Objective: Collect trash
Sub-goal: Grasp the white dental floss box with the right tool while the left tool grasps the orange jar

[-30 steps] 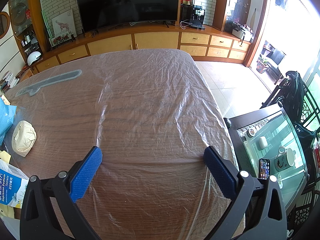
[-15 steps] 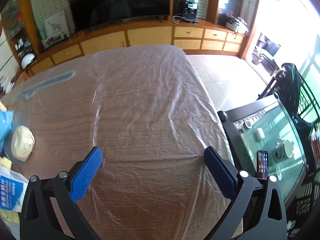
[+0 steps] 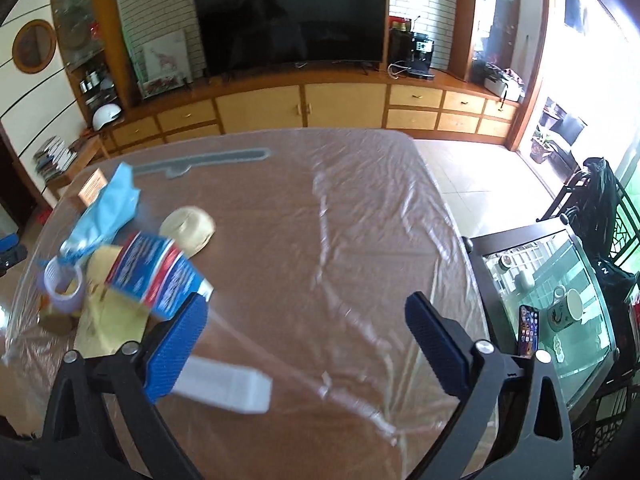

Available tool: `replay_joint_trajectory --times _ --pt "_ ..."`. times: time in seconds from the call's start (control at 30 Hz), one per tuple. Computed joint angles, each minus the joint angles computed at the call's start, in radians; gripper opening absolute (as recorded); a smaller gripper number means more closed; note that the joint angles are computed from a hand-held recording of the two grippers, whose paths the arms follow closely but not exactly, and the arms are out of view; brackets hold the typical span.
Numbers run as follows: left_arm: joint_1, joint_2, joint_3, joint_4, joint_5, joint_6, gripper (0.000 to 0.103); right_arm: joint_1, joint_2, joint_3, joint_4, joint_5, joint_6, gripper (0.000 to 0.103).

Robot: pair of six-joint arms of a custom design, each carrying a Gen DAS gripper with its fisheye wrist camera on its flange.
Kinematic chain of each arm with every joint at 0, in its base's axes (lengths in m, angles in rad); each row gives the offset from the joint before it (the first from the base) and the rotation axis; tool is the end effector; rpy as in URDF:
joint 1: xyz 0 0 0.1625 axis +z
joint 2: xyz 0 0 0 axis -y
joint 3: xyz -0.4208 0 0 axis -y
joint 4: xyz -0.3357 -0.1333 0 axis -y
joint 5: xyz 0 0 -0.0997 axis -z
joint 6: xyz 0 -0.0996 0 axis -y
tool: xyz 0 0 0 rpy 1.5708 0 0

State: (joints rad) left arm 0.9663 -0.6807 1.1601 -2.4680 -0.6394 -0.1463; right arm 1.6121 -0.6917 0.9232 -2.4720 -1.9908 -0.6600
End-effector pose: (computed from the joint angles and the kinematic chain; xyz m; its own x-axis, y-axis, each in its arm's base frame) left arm -0.2452 -0.7301 0.2586 -0.7445 -0.0391 -0.6664 0.4154 0.7544 -0.5083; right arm 0.1250 -0.7810 0.3445 -0.7091 -0.3103 0.6331 -0.5913 0.7508 -0.2944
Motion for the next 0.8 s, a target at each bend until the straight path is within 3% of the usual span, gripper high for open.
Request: replay_joint_trajectory --times 0.03,0.23,0.5,0.8 --pt "-0.003 -0.001 0.005 0.012 -0.016 -0.012 0.094 0.001 -0.016 0.031 0.0 0.009 0.008 0.092" --pt "-0.021 -0.021 0.057 0.003 -0.075 -0.108 0.092 -0.001 -0.053 0.125 -0.033 0.023 0.05 0.091" --pt "-0.049 0.0 0.077 0.027 -0.136 -0.036 0.092 0.003 -0.067 0.198 -0.045 0.013 0.056 0.091" --pt "-0.053 0.025 0.068 0.022 -0.172 -0.007 0.092 0.001 -0.078 0.214 -0.015 0.061 0.103 0.091"
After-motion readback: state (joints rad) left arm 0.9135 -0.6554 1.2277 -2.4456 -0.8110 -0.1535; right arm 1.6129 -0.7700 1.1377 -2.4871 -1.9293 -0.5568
